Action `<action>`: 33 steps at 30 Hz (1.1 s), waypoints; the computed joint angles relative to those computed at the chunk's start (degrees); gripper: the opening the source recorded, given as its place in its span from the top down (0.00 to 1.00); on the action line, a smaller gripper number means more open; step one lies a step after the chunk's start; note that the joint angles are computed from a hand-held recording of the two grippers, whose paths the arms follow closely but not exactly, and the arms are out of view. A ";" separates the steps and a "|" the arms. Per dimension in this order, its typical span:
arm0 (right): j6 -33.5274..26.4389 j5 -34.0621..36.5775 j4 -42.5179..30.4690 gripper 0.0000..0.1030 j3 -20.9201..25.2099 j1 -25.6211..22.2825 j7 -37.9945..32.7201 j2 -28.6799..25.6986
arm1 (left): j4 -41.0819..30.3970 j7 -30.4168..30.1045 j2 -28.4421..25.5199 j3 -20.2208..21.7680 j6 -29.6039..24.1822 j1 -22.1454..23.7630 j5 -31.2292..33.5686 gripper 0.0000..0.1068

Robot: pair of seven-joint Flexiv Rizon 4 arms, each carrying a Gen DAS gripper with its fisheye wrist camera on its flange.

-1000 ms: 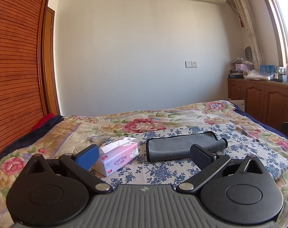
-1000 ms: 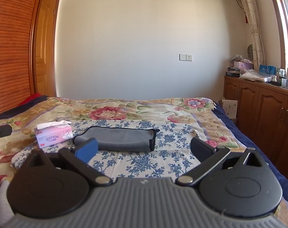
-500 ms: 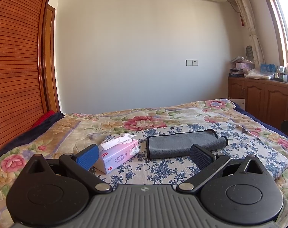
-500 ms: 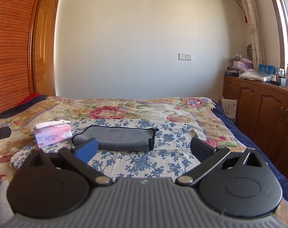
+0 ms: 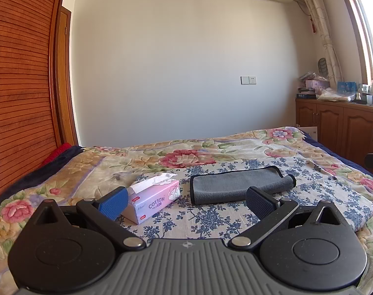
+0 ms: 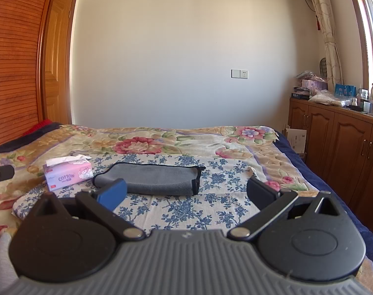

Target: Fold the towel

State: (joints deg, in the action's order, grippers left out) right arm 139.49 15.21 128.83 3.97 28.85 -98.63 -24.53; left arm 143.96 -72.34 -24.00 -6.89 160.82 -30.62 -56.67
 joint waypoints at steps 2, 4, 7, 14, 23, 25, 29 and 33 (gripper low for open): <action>0.00 0.01 -0.01 0.00 0.02 -0.02 -0.01 0.00 | 0.02 0.04 0.04 0.02 0.00 -0.01 0.02 0.04; 0.01 -0.06 0.00 0.00 0.05 -0.07 0.01 -0.02 | 0.01 0.10 0.04 0.03 -0.01 -0.02 0.02 0.04; 0.01 0.03 -0.01 0.00 0.05 -0.01 -0.04 -0.01 | 0.01 0.08 0.06 0.01 -0.03 -0.02 0.01 0.04; 0.01 0.06 -0.02 0.00 0.05 0.00 -0.08 -0.01 | 0.16 0.02 0.13 0.05 -0.07 0.02 0.06 0.04; 0.02 0.10 -0.03 0.00 0.06 0.02 -0.11 0.00 | 0.42 -0.22 -0.03 0.24 -0.07 0.25 0.51 0.04; -0.01 0.16 -0.03 0.00 0.04 0.06 -0.14 0.01 | 0.49 -0.35 -0.03 0.26 -0.11 0.32 0.68 0.04; 0.01 0.17 -0.04 0.00 0.04 0.07 -0.15 0.00 | 0.44 -0.22 -0.02 0.24 -0.12 0.26 0.54 0.04; -0.02 0.20 -0.04 0.00 0.04 0.10 -0.18 0.01 | 0.50 -0.31 -0.03 0.28 -0.11 0.33 0.67 0.04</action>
